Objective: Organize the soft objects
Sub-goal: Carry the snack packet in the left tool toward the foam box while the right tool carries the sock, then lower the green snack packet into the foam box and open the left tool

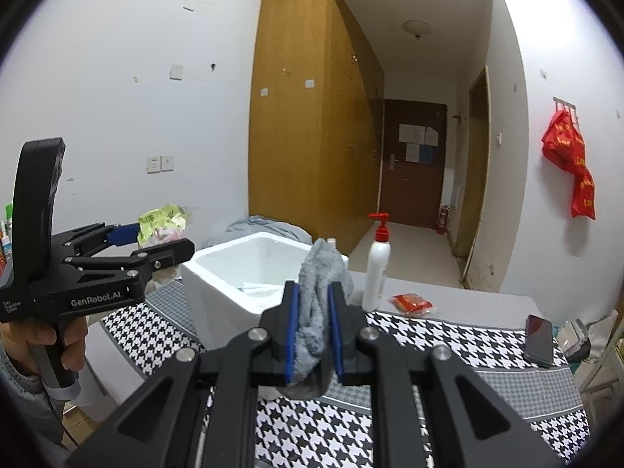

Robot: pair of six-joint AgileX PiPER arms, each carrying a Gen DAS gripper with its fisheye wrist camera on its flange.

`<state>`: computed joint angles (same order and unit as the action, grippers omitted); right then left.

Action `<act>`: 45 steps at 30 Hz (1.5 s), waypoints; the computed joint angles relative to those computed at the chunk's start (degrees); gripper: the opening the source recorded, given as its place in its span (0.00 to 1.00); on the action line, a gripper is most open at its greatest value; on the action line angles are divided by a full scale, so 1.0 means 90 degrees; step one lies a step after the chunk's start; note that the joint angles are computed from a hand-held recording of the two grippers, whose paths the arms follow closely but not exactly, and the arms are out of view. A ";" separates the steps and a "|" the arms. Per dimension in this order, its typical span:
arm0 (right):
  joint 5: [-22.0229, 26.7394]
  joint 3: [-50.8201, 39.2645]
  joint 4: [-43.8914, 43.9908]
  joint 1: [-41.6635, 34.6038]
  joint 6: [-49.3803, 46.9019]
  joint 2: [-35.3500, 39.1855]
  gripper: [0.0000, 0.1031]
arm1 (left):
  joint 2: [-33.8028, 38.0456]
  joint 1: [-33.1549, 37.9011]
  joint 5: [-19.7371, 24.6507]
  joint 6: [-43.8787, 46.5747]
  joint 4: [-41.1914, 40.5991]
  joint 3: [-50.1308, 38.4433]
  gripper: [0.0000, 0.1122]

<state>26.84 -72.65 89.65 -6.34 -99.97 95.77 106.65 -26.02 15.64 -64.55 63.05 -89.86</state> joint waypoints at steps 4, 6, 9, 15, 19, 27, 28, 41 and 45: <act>-0.0093 -0.0104 -0.0038 -0.0050 0.0119 0.0128 0.18 | 0.0291 0.0097 -0.0079 0.1266 -0.1202 -0.0463 0.61; -0.0159 -0.0159 -0.0073 -0.0068 0.0191 0.0200 0.18 | 0.0432 0.0133 -0.0091 0.1912 -0.1814 -0.0697 0.61; -0.0222 -0.0250 -0.0145 -0.0096 0.0312 0.0293 0.18 | 0.0624 0.0181 -0.0073 0.2691 -0.2552 -0.0997 0.61; -0.0337 -0.0419 -0.0283 -0.0145 0.0522 0.0498 0.18 | 0.1121 0.0243 0.0211 0.4042 -0.3858 -0.1799 0.61; -0.0385 -0.0544 -0.0464 -0.0171 0.0728 0.0610 0.18 | 0.1525 0.0279 0.0536 0.4706 -0.4535 -0.2472 0.61; -0.0472 -0.0846 -0.0884 -0.0173 0.1163 0.0892 0.18 | 0.2250 0.0353 0.1229 0.5296 -0.5106 -0.3680 0.61; -0.0455 -0.0890 -0.0938 -0.0183 0.1235 0.0932 0.18 | 0.2331 0.0365 0.1307 0.5367 -0.5170 -0.3816 0.61; -0.0522 -0.1354 -0.1714 -0.0126 0.2122 0.1299 0.18 | 0.2948 0.0443 0.1773 0.5400 -0.5080 -0.4828 0.81; -0.0534 -0.1407 -0.1815 -0.0111 0.2237 0.1330 0.18 | 0.2809 0.0429 0.1524 0.5190 -0.4828 -0.4531 0.90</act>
